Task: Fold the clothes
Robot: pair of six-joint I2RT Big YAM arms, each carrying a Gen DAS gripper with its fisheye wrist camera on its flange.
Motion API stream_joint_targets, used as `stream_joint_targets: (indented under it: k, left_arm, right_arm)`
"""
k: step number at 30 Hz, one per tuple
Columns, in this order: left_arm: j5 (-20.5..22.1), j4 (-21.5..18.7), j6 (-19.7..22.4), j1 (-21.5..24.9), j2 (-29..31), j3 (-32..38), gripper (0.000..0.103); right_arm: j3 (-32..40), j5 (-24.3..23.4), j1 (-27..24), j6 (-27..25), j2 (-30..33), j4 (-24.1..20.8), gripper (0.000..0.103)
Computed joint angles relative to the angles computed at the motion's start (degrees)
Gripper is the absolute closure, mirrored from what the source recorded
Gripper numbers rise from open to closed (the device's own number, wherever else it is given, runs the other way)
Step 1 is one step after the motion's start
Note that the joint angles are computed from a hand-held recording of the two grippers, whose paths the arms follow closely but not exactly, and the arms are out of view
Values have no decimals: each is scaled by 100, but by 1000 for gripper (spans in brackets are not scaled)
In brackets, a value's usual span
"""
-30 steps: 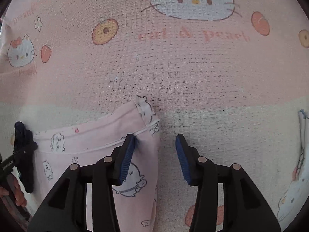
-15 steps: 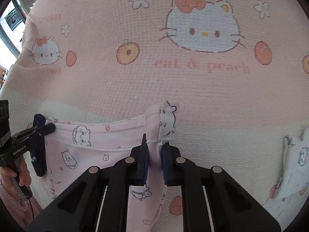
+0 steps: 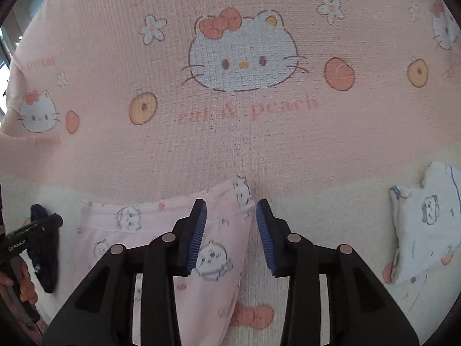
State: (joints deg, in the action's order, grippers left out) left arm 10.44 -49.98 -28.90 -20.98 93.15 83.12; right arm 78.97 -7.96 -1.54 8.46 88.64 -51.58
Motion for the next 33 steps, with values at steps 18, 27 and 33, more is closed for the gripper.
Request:
stream_joint_targets:
  k: [18, 27, 33]
  left_arm:
    - [647, 631, -2319, -1288, -1839, -2350, 70]
    - [89, 484, -2462, -1750, -2081, -2371, 84]
    - [168, 353, -2350, -1759, -1817, -2298, 84]
  right_arm:
    - [-3200, -784, 639, 732, -2630, -976, 64]
    - [-3355, -463, 1023, 1028, -2913, -1047, 62]
    - [-3451, -192, 1348, 957, -2882, -808, 57]
